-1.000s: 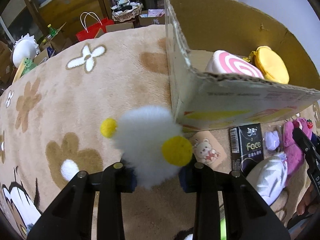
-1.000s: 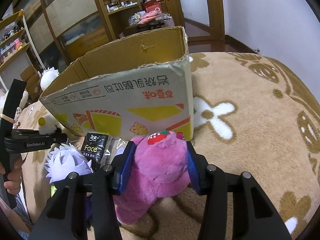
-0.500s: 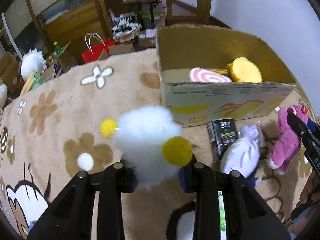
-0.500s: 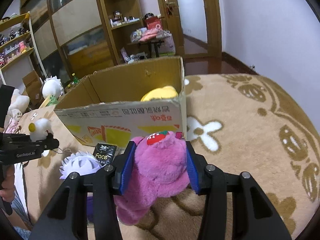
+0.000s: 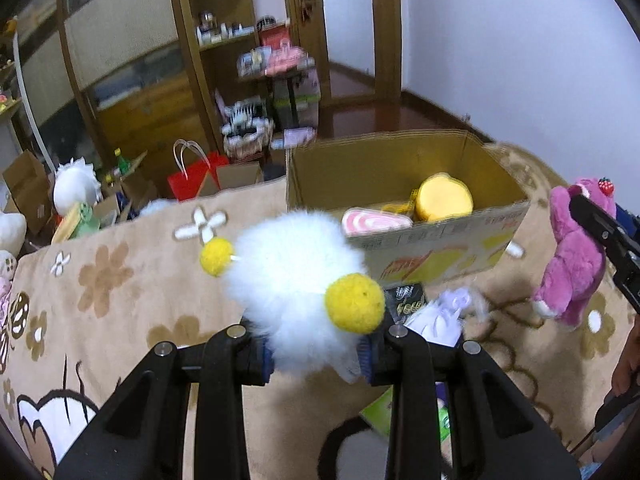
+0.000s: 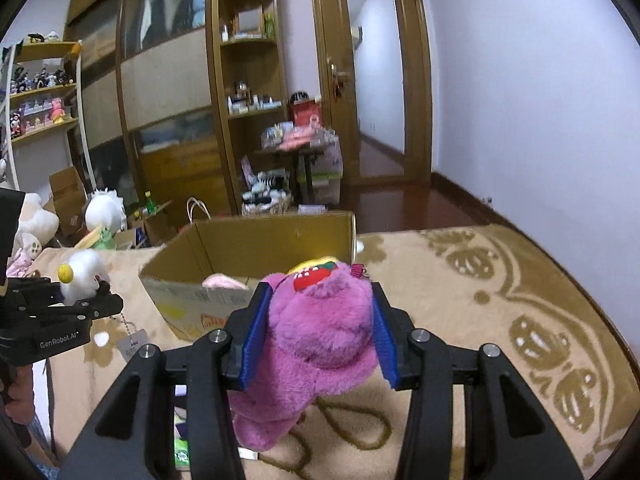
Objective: Organize soft objects
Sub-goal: 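Lift both held toys and carry them over the cardboard box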
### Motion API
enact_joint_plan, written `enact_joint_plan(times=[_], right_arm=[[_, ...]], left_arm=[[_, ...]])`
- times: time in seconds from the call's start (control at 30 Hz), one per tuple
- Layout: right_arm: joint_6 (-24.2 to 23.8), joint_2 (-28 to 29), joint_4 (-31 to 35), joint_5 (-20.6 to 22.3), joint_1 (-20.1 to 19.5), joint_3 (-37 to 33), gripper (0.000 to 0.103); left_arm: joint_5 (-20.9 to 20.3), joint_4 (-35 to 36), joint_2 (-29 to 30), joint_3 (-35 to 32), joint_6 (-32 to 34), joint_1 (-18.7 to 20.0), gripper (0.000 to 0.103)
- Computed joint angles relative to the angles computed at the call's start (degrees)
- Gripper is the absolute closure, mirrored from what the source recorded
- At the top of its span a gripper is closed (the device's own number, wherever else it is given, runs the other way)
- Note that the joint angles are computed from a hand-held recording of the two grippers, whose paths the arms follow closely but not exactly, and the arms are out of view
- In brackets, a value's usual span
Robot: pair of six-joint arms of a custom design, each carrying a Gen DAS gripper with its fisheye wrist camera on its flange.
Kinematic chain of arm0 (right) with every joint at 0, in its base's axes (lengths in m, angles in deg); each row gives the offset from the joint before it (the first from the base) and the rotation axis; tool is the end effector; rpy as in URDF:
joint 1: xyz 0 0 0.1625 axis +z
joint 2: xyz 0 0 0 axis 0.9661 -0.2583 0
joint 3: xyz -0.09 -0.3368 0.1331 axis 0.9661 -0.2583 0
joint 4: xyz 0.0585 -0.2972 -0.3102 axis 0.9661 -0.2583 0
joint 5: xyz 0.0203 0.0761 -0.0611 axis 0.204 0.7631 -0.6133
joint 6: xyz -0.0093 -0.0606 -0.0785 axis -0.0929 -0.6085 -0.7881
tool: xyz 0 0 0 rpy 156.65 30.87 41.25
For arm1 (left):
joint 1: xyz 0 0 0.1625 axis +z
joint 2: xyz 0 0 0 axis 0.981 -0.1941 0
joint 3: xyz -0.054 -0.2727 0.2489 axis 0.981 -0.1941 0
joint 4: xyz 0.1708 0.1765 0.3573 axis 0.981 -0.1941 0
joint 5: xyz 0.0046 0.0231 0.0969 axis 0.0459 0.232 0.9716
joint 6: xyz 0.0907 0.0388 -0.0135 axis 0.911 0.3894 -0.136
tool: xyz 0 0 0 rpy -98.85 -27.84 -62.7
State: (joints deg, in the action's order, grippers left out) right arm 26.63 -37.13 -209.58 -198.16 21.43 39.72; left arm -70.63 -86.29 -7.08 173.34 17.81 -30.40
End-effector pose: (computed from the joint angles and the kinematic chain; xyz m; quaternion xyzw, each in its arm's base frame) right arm 0.1608 -0.5668 0.2078 0.1961 -0.8117 0.4706 0.2851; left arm -0.2679 -0.6247 0.1328 0.2280 0.8450 -0.3268 0.3566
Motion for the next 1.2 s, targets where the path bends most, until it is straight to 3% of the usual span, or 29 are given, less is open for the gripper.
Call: enact_joint_plan(times=[0.27,0.53,1.0,1.2], right_arm=[[0.21,-0.39,-1.75,2.0,1.01,-1.08,0.053],[-0.42,0.85,-2.59,4.23,1.91,-3.77,0.053],[-2.5,5.14,-0.1,7.68,1.81,-11.52,0.053],[-3.12,6.84,1.78,8.5,0.97,-14.11,0.053]], left_arm=[[-0.25,-12.21,0.94,-0.19,7.78,-1.24,0.073],[-1.11,-18.87,3.51,-3.74,13.5,-1.41,0.073],[-2.96,-24.74,11.41,-16.22,22.69,-0.43,0.073],[-3.9,-23.36,13.25,-19.49,21.93,1.0,0.072]])
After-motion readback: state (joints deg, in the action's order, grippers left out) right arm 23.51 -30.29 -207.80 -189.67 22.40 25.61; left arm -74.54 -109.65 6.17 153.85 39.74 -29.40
